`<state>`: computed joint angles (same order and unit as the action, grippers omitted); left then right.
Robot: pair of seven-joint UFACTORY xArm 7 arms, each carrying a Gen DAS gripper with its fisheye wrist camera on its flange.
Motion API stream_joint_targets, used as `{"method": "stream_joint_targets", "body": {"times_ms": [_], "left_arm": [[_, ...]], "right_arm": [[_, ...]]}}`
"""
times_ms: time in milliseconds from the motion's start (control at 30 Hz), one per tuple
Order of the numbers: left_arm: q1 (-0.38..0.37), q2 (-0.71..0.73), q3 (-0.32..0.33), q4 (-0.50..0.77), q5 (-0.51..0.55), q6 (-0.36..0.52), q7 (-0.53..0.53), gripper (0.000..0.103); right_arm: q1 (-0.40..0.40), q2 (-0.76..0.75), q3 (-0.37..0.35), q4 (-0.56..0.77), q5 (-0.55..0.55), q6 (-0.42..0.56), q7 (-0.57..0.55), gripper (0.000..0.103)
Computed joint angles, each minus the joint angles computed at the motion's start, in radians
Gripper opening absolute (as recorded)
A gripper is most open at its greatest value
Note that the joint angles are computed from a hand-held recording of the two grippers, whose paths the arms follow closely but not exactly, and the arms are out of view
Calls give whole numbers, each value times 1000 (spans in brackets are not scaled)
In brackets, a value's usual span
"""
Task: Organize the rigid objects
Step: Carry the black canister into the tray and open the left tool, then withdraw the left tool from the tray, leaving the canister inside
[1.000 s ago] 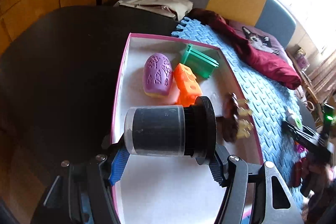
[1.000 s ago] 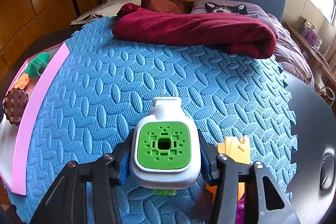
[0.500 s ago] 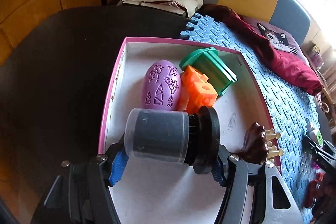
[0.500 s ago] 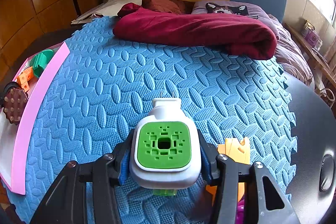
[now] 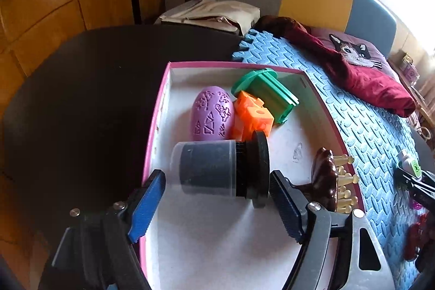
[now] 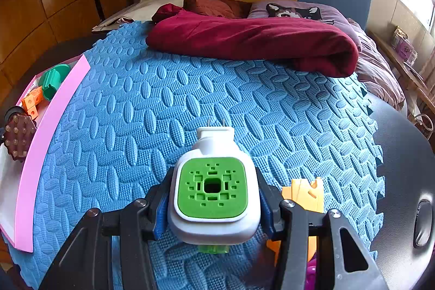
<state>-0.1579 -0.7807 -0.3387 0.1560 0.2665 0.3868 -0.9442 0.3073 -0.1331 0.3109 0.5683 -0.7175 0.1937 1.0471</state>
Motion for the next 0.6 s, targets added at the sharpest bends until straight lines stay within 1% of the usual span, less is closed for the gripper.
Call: {"method": "stream_joint_targets", "body": {"times_ms": [167, 267, 500, 600], "left_arm": [[-12, -83, -29, -21, 16, 47, -25, 79], [-26, -151, -57, -33, 29, 94, -53, 82], [-79, -237, -62, -50, 40, 162, -74, 83], [-105, -269, -60, -57, 38, 190, -79, 86]], "right_arm": [[1, 0, -1, 0, 0, 0, 0, 52], [1, 0, -1, 0, 0, 0, 1, 52], [1, 0, -1, 0, 0, 0, 1, 52], [1, 0, -1, -1, 1, -1, 0, 52]]}}
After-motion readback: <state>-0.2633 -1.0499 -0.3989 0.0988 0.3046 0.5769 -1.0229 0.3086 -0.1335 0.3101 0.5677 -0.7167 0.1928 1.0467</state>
